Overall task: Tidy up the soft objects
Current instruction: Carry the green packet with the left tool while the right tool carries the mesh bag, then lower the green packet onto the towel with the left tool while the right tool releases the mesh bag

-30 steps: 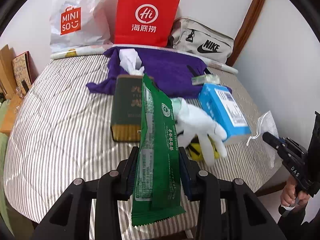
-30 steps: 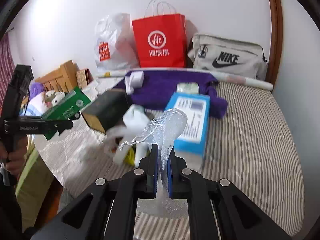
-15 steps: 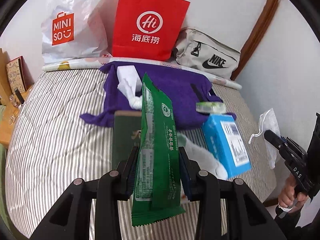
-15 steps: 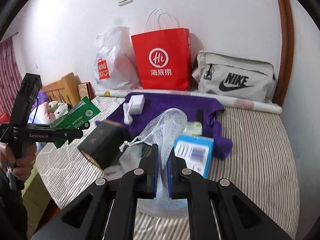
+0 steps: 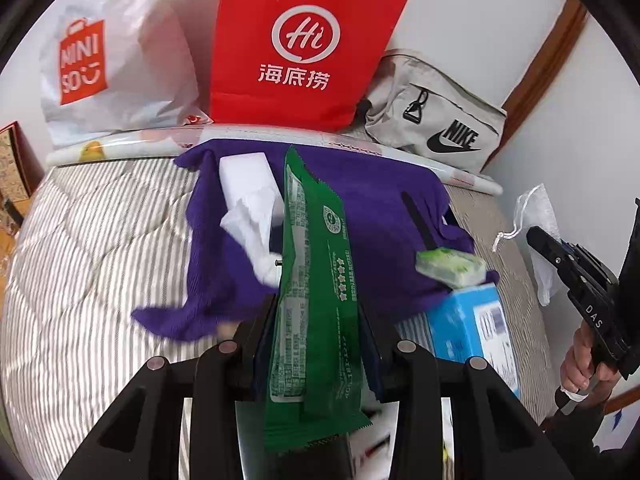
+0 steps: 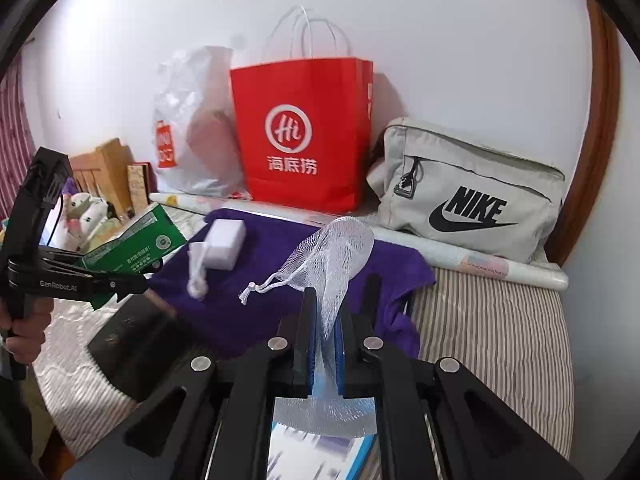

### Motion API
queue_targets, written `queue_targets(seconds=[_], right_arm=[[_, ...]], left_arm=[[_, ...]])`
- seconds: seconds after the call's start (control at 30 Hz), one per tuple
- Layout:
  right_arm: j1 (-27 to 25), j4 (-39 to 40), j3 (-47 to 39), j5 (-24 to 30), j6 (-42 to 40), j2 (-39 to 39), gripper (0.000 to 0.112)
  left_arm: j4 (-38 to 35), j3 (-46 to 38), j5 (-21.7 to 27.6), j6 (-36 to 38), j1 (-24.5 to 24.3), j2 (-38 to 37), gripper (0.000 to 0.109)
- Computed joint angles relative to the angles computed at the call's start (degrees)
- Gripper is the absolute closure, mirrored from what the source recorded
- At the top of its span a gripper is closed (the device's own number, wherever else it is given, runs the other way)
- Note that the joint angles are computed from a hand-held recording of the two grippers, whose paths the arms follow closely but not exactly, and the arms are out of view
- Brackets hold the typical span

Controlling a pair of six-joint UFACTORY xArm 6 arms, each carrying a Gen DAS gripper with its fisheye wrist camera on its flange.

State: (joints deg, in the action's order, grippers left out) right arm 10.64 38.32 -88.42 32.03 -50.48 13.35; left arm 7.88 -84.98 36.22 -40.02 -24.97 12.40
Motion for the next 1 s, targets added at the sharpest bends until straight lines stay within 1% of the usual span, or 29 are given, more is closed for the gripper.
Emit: queue_targets(seconds=[0.07, 0.17, 0.3, 0.47, 0.67, 0.8, 1.0], right_arm=[[-0.01, -2.74, -3.70, 1.29, 2.73, 3.13, 0.105], [-0.30, -5.39, -10.09, 4.62, 6.33, 8.48, 0.104], [-0.53, -8.44, -16.19, 7.59, 9.29, 13.59, 0.104], [-0.83, -10.01, -22.51, 10.78, 10.59, 18.14, 0.104], [-0.97, -13.68, -33.92, 16.85, 13.27, 26.06, 0.104], [-0.95, -15.41, -41.83, 22.07, 14.83, 31.56, 0.104], [-1.14, -16.75, -47.19, 26.39, 16.06, 35.33, 0.104]], left_arm=[[-1.47, -2.52, 0.53, 1.72, 0.65, 2.21, 0.073], [-3.96, -7.46, 2.07, 4.80, 1.26, 6.02, 0.073], [-5.83, -14.57, 4.67, 6.99, 1.84, 11.17, 0.073], [-8.00, -22.92, 8.58, 8.90, 2.76, 17.30, 0.072], [-7.93, -30.82, 13.40, 9.42, 3.41, 23.15, 0.070], [-8.39, -32.93, 14.68, 10.43, 3.45, 25.10, 0.069], [-7.35, -34.31, 15.66, 10.79, 3.22, 26.30, 0.066]])
